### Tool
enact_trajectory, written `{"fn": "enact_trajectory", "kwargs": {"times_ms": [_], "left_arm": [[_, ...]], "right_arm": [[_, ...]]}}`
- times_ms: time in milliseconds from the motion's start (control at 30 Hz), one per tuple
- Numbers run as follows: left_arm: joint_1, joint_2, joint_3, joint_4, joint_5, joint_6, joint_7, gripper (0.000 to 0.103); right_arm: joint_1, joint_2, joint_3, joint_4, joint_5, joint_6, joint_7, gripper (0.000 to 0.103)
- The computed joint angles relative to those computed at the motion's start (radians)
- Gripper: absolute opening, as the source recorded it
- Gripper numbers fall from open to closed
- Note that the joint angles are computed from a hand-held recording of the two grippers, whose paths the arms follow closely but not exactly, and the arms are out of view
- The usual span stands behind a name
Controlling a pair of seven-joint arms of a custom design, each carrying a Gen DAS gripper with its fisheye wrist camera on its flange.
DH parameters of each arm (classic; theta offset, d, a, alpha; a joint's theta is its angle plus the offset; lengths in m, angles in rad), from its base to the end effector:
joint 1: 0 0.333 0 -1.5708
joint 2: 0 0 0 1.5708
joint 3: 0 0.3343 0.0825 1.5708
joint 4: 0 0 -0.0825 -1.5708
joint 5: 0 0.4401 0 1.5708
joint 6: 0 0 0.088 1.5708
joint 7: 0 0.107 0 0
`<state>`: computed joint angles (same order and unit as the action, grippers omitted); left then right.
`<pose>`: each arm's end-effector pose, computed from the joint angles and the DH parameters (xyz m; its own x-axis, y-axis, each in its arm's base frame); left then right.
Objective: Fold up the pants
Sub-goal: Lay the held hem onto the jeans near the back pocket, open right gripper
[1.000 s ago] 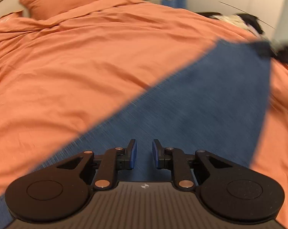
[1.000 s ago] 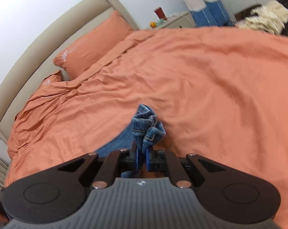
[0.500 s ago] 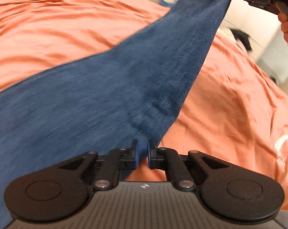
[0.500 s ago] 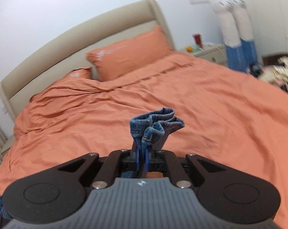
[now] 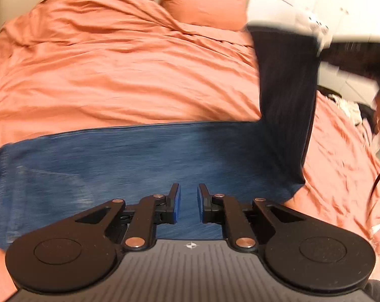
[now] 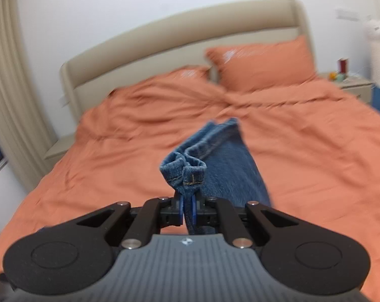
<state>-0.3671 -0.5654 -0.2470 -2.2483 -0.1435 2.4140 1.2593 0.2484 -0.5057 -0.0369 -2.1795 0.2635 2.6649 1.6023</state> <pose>0.3771 -0.2982 0.6618 -0.3079 -0.9275 0.2122 -0.7738 0.1143 -0.6230 0.4858 0.0919 0.7159 0.1613 -0.9398 -0.3014 -0.5903 0.1529 -0.7926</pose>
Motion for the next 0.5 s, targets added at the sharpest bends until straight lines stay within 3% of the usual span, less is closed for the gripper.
{"fn": "enact_trajectory", "kwargs": {"times_ms": [167, 267, 333, 500], "left_arm": [[0.014, -0.091, 0.105, -0.059, -0.078, -0.064, 0.058, 0.026], [0.027, -0.141, 0.135, -0.127, -0.127, -0.061, 0.075, 0.027], [0.025, -0.162, 0.16, -0.161, -0.177, -0.057, 0.087, 0.034], [0.019, -0.149, 0.182, -0.195, -0.247, -0.037, 0.146, 0.042]], "right_arm": [[0.086, 0.064, 0.062, -0.029, 0.039, -0.038, 0.02, 0.001], [0.106, 0.108, 0.115, -0.052, -0.006, -0.114, 0.044, 0.002], [0.114, 0.131, 0.139, -0.076, -0.052, -0.158, 0.049, 0.002], [0.133, 0.145, 0.142, -0.116, -0.094, -0.209, 0.032, 0.009]]}}
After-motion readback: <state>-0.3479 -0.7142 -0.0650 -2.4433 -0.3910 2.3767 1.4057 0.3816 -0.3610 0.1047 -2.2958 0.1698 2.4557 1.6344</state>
